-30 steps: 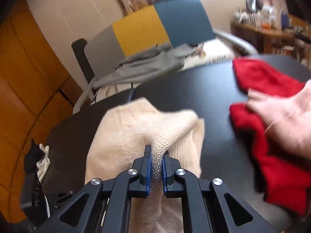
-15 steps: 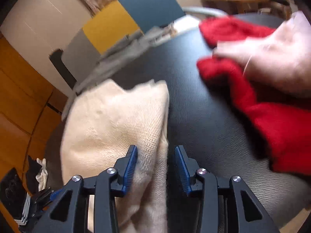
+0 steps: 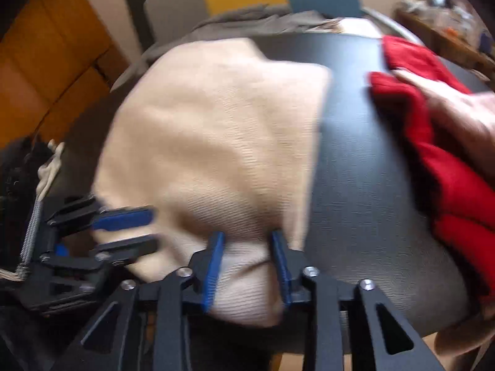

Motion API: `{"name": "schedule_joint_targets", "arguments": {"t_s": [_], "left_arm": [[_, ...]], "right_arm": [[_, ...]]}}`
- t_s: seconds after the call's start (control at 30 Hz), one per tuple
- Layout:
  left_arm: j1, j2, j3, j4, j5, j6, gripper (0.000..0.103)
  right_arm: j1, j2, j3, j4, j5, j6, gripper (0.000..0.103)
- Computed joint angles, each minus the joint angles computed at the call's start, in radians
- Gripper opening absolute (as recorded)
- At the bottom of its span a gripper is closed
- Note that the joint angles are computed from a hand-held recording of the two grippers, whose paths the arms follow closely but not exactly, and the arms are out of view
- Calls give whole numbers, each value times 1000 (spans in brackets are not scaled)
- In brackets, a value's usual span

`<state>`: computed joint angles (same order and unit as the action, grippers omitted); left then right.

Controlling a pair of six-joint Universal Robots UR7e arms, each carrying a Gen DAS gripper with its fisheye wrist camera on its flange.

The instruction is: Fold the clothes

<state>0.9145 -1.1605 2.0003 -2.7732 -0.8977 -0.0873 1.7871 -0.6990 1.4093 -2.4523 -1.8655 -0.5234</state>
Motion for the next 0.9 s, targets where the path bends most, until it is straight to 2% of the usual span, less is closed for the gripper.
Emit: {"name": "schedule_joint_targets", "arguments": {"t_s": [0.03, 0.1, 0.2, 0.27, 0.33, 0.47, 0.6, 0.73, 0.83, 0.9], "left_arm": [[-3, -5, 16, -22, -1, 0, 23], [-6, -9, 38, -64, -1, 10, 23], [-15, -22, 34, -44, 10, -18, 23], [-24, -47, 37, -33, 13, -47, 23], [-37, -79, 60, -94, 44, -36, 23], [-23, -124, 42, -137, 121, -39, 23], [24, -107, -44, -156, 159, 26, 23], [80, -37, -188, -152, 167, 149, 23], [140, 17, -317, -57, 142, 151, 23], [172, 42, -379, 30, 105, 140, 23]], "right_arm": [[-13, 0, -7, 2, -2, 35, 38], [-36, -11, -3, 2, 57, 61, 38], [-19, -3, 10, -41, 10, 7, 43], [-12, 0, -13, -8, -3, 23, 44], [-6, -9, -14, -40, 3, 23, 44], [19, -5, -64, -107, 90, 0, 45], [62, 82, -173, -95, 133, -44, 53], [84, 198, -320, -19, 153, -47, 54], [111, 274, -404, 7, 60, -39, 54], [105, 285, -414, 21, 38, -3, 54]]}}
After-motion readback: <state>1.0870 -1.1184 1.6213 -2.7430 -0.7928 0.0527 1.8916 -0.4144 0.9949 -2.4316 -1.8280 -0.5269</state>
